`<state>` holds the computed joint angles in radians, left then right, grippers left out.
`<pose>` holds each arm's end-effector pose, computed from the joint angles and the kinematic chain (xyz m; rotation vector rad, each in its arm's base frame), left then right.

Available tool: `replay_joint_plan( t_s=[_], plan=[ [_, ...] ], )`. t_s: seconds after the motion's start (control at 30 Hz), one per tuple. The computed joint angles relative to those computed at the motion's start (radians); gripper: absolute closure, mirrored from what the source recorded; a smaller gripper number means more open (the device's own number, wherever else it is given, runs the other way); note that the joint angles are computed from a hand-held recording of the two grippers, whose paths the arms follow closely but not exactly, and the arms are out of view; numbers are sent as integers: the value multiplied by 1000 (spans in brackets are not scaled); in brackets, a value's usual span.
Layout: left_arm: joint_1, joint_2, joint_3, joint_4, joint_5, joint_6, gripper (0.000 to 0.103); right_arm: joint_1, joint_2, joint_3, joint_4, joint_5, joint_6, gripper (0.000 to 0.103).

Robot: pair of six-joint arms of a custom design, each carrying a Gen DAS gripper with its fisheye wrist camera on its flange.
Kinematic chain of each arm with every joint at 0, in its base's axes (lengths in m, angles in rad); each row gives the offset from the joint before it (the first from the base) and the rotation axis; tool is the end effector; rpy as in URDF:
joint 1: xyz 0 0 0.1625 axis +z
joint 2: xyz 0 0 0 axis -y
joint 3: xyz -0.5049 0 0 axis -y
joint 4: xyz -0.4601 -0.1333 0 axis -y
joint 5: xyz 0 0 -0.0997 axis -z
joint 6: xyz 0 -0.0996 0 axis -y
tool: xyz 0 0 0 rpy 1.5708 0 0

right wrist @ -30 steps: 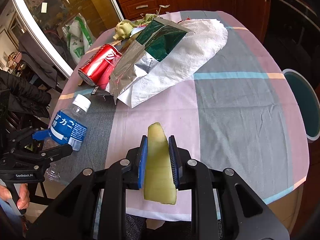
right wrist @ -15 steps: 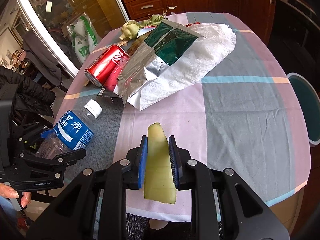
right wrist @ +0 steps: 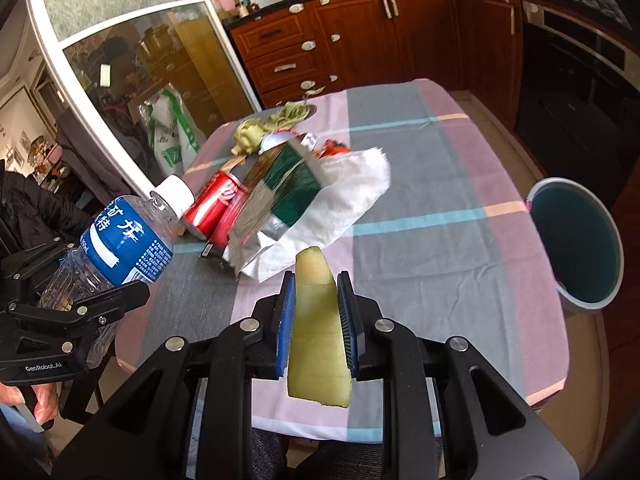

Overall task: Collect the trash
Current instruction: 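Carry the peel and water bottle over the teal bin and release both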

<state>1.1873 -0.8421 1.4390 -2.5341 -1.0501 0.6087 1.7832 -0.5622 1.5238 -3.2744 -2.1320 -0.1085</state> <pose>-0.1450 -0.8481 0.2356 1.1069 2.3105 -0.3945 0.2515 -0.7856 0.0595 0.1203 -2.4638 0.9890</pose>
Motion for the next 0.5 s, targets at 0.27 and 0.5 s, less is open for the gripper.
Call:
replay_joint_plan(
  t_s=[0.27, 0.5],
  plan=[
    [-73, 152, -106, 80, -109, 10, 36, -75, -133, 131, -145, -62, 30, 83],
    [-133, 326, -254, 177, -153, 23, 36, -172, -241, 212, -179, -86, 101, 83]
  ],
)
